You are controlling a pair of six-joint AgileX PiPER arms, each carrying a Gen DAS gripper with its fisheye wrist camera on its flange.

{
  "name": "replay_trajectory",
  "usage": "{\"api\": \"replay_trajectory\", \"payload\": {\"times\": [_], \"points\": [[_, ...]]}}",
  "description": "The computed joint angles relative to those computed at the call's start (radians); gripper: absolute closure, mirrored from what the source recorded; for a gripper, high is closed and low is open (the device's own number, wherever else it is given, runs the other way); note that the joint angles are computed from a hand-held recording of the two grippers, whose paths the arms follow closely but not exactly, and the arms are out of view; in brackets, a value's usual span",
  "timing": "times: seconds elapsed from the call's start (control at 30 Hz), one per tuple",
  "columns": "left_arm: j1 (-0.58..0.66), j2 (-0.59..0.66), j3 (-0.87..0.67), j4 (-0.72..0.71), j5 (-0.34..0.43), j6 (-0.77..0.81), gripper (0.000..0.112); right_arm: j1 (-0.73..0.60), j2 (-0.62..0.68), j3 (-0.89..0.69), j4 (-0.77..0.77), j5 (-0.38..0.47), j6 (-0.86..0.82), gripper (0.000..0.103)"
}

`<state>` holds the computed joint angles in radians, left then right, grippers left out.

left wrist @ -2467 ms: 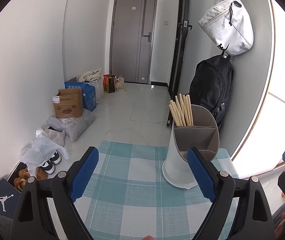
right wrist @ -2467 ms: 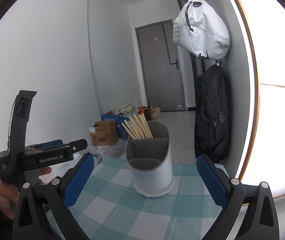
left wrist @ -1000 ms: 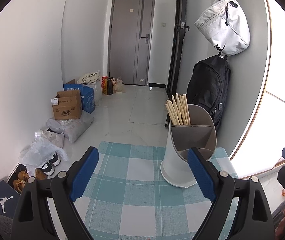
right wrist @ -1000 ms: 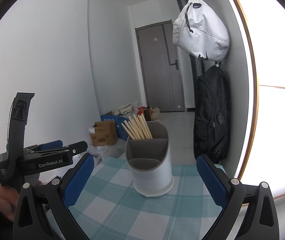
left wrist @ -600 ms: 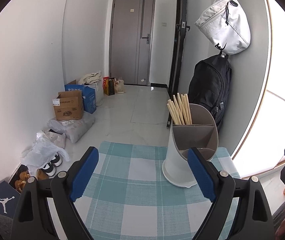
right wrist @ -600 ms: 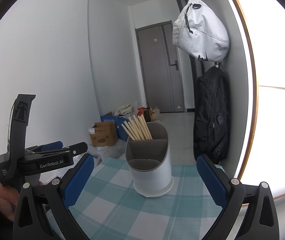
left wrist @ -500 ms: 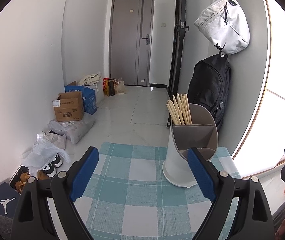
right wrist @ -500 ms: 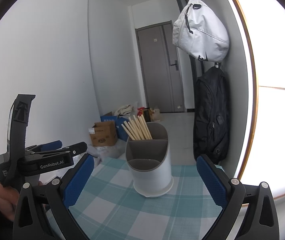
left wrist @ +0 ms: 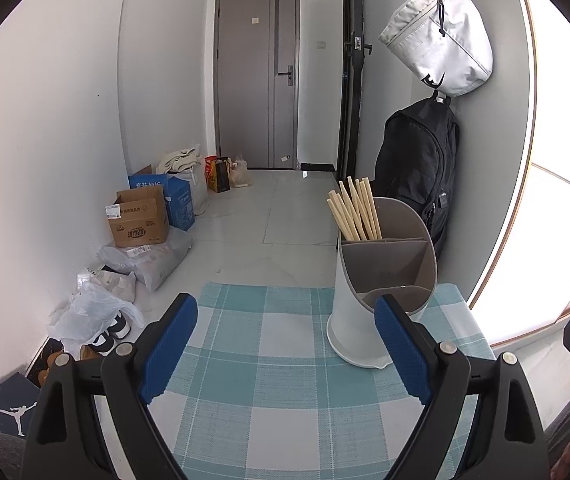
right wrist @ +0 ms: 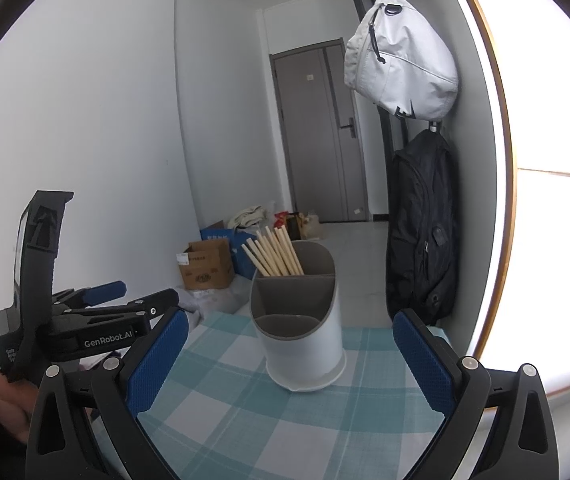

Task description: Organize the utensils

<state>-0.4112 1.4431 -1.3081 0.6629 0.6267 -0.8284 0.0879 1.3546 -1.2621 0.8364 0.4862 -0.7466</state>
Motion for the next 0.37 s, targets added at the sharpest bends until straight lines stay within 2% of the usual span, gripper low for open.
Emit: {"api": "replay_trajectory", "payload": {"times": [0.17, 0.37], "points": [[0.004, 0.009, -0.006, -0.016, 0.002, 0.014, 0.025, 0.008, 0.004, -0.003, -0.041, -0.006, 0.035, 0.000], [0.034, 0.028, -0.010, -0.103, -0.015, 0.073, 0.025, 0.018, 0.015, -0.009, -0.074, -0.004, 0.068, 0.000]]}}
